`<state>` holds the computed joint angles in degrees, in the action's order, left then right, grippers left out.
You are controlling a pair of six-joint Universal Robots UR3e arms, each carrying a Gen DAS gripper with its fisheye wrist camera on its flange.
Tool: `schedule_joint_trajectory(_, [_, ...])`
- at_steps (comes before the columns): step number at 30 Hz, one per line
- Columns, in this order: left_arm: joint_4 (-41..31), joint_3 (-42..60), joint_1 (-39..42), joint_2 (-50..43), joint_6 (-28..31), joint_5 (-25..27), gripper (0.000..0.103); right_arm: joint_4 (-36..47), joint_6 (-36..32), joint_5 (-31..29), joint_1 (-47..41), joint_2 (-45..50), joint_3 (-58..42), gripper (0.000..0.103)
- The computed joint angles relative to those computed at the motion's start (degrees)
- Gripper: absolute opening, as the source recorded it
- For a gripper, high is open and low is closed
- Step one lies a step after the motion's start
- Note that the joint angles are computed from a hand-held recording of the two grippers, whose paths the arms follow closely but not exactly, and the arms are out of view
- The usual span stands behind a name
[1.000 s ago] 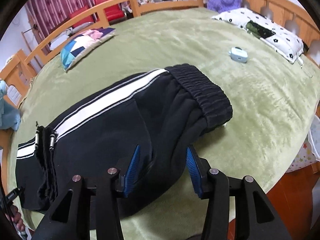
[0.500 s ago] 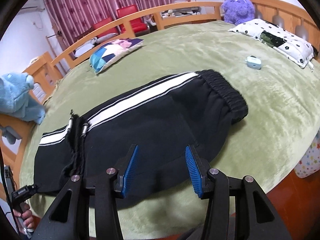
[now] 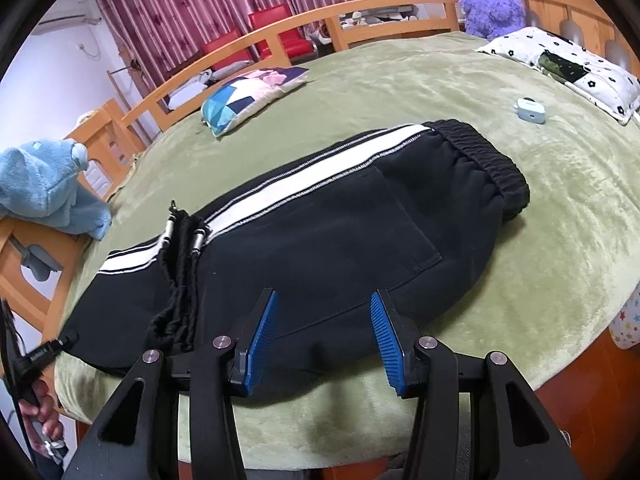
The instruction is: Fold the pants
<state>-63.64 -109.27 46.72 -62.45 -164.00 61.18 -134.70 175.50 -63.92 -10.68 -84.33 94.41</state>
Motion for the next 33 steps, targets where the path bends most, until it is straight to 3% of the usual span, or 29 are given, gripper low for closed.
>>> schedule_joint_trajectory(5, [-1.0,13.2,-11.0,-8.2,-5.5,-0.2,0.014,0.1,-3.1,1.0,-1.6,-1.6,0.3,0.048])
schedule_joint_trajectory(10, [5.1,24.4,-29.9,-20.4,-10.8,9.3,0.014,0.6,-5.4,4.8,-6.9,-5.4,3.0,0.048])
schedule_joint_trajectory(16, [6.2,31.5,-44.7,-31.4,-13.5,15.1,0.014,4.0,-10.4,4.3,-9.4,-6.8,4.1,0.048])
schedule_joint_trajectory(23, [3.7,31.4,-47.1,-35.3,-14.1,12.4,0.016,7.9,-13.2,5.5,-10.9,-7.9,4.0,0.048])
schedule_joint_trajectory(30, [0.0,25.9,-40.0,-27.2,-12.7,4.6,0.051,8.3,-10.2,6.8,-6.1,-3.5,-0.5,0.050])
schedule_joint_trajectory(33, [-0.9,21.8,-35.2,-21.9,-10.6,3.7,0.052,8.3,-7.6,7.6,-2.1,0.4,-4.5,0.050])
